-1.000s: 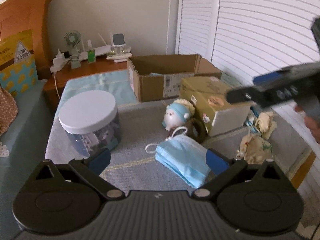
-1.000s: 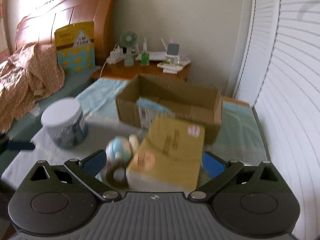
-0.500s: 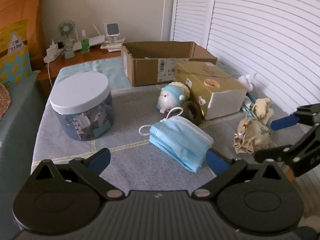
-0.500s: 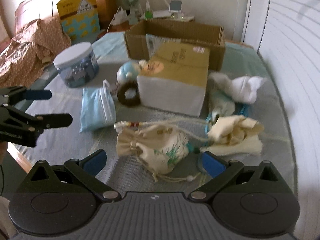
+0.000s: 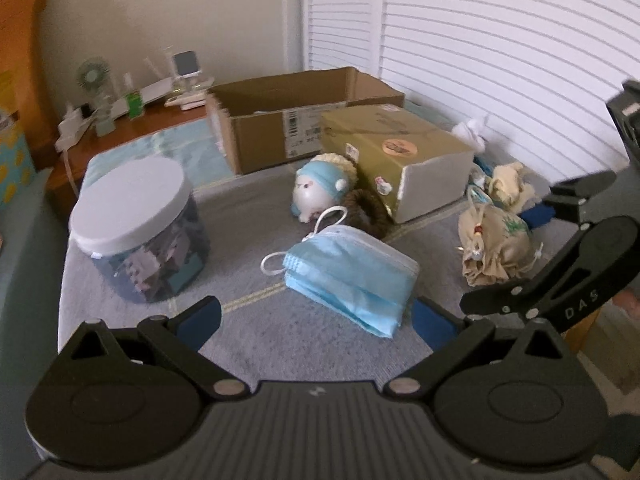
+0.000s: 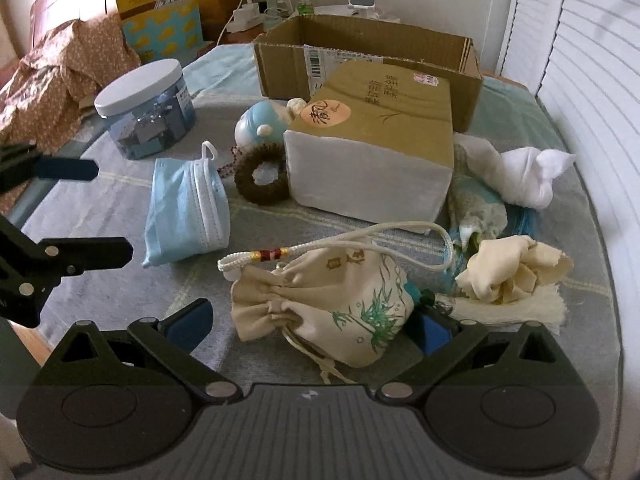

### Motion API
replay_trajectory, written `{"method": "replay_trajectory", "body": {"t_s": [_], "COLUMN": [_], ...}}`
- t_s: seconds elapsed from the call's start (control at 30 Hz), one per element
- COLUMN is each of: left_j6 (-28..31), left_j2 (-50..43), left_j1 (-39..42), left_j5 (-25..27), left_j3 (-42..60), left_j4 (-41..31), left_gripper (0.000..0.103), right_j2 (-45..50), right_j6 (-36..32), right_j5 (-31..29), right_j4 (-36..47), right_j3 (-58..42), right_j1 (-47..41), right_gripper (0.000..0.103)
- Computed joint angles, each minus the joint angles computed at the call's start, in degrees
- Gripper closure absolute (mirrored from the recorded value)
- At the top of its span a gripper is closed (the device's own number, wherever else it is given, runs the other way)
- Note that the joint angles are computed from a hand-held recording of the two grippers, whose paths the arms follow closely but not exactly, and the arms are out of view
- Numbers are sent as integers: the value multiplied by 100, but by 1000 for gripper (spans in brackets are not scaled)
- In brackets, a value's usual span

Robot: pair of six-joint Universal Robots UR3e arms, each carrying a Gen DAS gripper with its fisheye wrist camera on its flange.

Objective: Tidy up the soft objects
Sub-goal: 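Grasp the cream drawstring pouch with the right tool while the left tool grasps the folded blue mask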

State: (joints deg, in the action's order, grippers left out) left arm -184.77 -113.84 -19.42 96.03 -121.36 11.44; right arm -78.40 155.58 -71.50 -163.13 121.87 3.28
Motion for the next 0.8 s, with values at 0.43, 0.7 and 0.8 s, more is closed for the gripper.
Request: {"method": "replay_trajectory", "body": {"t_s": [0.43,0.7,0.8], "left_j6": [1170,1547,1550], "left_j2": [-742,-1048,-1018], "left_j1": [253,440,436], "left_j5": [-721,-1108,-1141], "left_j3": [1121,1550,1537], "left_j4": [-545,-828,-958], "left_gripper": [2,2,3], "right_j2": [-20,-39,-69], "right_j6": [-333,-451,-505], "right_j5": [-34,82,130], "right_j4": [-563,-687,-694], "right_j3": [366,482,525], "right_j1": [-16,-97,-135], "right_gripper": [0,0,0]}}
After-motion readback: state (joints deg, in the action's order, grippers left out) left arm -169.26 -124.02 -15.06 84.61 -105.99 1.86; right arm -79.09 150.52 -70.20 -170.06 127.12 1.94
